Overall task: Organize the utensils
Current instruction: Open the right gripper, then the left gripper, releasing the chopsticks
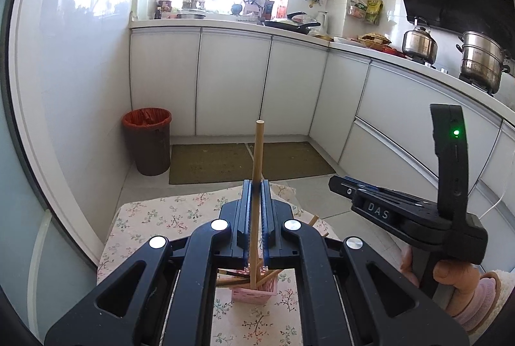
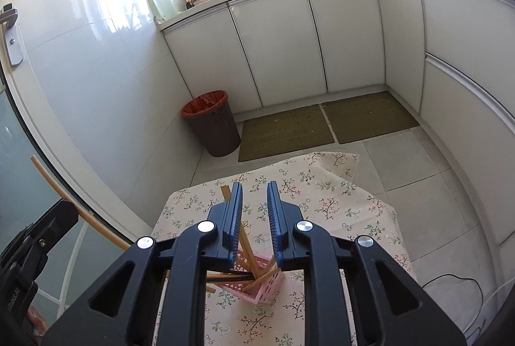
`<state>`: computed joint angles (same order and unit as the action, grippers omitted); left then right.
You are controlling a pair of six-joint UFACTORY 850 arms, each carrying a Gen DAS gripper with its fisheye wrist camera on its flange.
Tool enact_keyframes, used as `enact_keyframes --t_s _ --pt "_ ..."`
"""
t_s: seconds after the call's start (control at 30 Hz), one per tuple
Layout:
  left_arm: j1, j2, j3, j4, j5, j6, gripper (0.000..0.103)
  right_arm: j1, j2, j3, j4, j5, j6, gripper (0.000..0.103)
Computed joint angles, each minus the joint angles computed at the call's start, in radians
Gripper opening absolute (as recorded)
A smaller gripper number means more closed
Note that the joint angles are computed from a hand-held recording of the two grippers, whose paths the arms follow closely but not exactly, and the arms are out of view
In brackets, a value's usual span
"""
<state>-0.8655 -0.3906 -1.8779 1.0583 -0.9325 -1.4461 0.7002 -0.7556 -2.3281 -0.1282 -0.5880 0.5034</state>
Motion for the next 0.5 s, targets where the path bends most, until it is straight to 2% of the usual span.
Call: enact_keyframes --t_s 0.1,0.17,0.33,0.43,0.5 --pt "0.009 -0.018 -0.02 -0.006 -0.001 0.004 0.004 -0.003 0.026 0.038 -0.022 0.026 0.016 0.023" --pt "0.018 -0.031 -0.03 -0.02 0.002 0.009 0.004 -0.003 0.047 0.073 -0.052 0.049 0.043 0.033" --pt "0.035 -0.068 -0.057 -0.049 -0.006 0.032 0.005 -0.013 0.067 0.11 -0.043 0.064 0.039 0.034" --pt "0.051 -0.093 -0.056 -0.074 0.018 0.03 0.006 -0.019 0.076 0.131 -0.036 0.068 0.042 0.034" --pt "0.067 -0.108 -0.05 -0.146 0.043 0.065 0.007 -0.024 0.078 0.141 -0.018 0.064 0.035 0.034"
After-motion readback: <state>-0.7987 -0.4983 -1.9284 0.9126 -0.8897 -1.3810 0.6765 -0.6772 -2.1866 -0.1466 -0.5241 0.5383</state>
